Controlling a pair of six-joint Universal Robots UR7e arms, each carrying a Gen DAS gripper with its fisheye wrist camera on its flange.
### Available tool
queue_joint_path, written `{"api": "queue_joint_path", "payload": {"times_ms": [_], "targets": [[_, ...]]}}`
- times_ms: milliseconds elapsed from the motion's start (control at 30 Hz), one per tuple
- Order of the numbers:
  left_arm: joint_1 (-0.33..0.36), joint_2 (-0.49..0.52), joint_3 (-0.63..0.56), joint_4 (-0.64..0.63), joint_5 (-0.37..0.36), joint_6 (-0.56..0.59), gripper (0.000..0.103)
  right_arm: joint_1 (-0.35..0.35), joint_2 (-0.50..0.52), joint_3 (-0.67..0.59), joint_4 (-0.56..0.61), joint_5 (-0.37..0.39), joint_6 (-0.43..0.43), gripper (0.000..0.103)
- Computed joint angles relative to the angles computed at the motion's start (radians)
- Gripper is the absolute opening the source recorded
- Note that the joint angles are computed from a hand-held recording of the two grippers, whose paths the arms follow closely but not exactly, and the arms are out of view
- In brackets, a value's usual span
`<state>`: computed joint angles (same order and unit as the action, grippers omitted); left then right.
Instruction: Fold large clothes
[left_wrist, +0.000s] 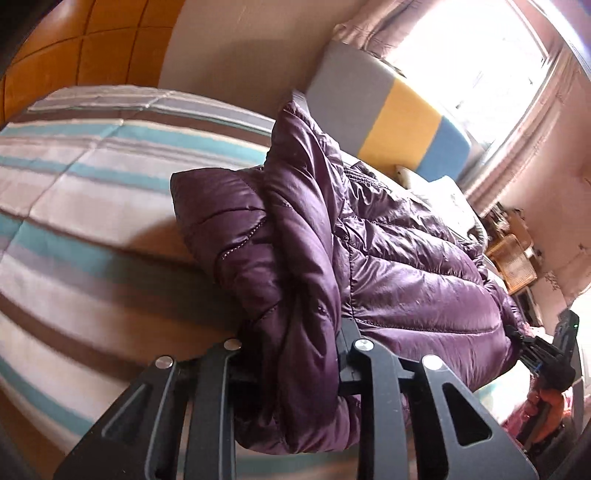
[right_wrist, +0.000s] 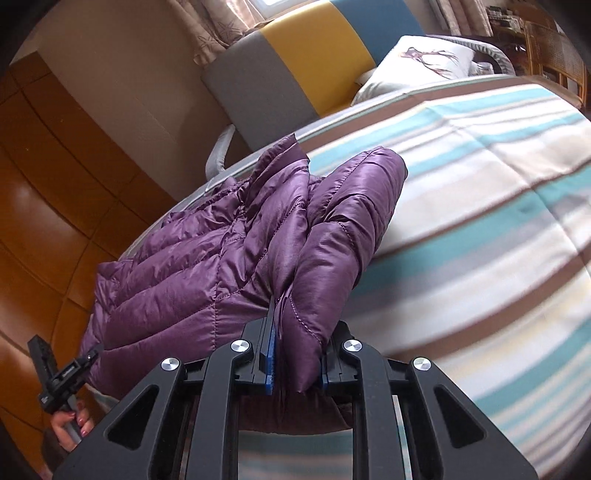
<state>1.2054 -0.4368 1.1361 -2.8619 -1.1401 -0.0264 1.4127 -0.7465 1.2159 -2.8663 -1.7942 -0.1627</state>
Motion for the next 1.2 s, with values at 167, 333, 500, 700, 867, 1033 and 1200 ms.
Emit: {"api": "queue_joint_path", "payload": {"times_ms": [167,333,500,700,867,1033,1200], "targets": [[-0.004,-0.03,0.095,-0.073,-0.018,-0.014,0.026,-0.01,-0.058,0.136,-0.093,-0.024,-0.004,0.021],[0.005,-0.009,0.082,-0.099,0.002,-0.069,0.049,0.002,-0.03,0.118,-0.125,-0.1,0.008,0.042],[0.011,-0.006,0.104,-0.151,-0.026,-0.137,0.069,0.031,-0.021,0.12,-0.184,-0.202,0.021,0.052],[0.001,0.001,0.138,-0.255,-0.043,-0.162,0.081,0.08,0.007,0.108,-0.331,-0.321,-0.05,0.052],[-0.012,0.013,0.133,-0.262,-0.014,-0.191,0.083,0.11,0.028,0.083,-0.332,-0.286,-0.089,0.052],[-0.027,0.011,0.159,-0.309,0.018,-0.264,0.083,0.148,0.079,0.049,-0.315,-0.235,-0.177,0.051],[-0.035,0.011,0.165,-0.323,0.035,-0.281,0.09,0.18,0.141,-0.008,-0.279,-0.216,-0.231,0.044]]}}
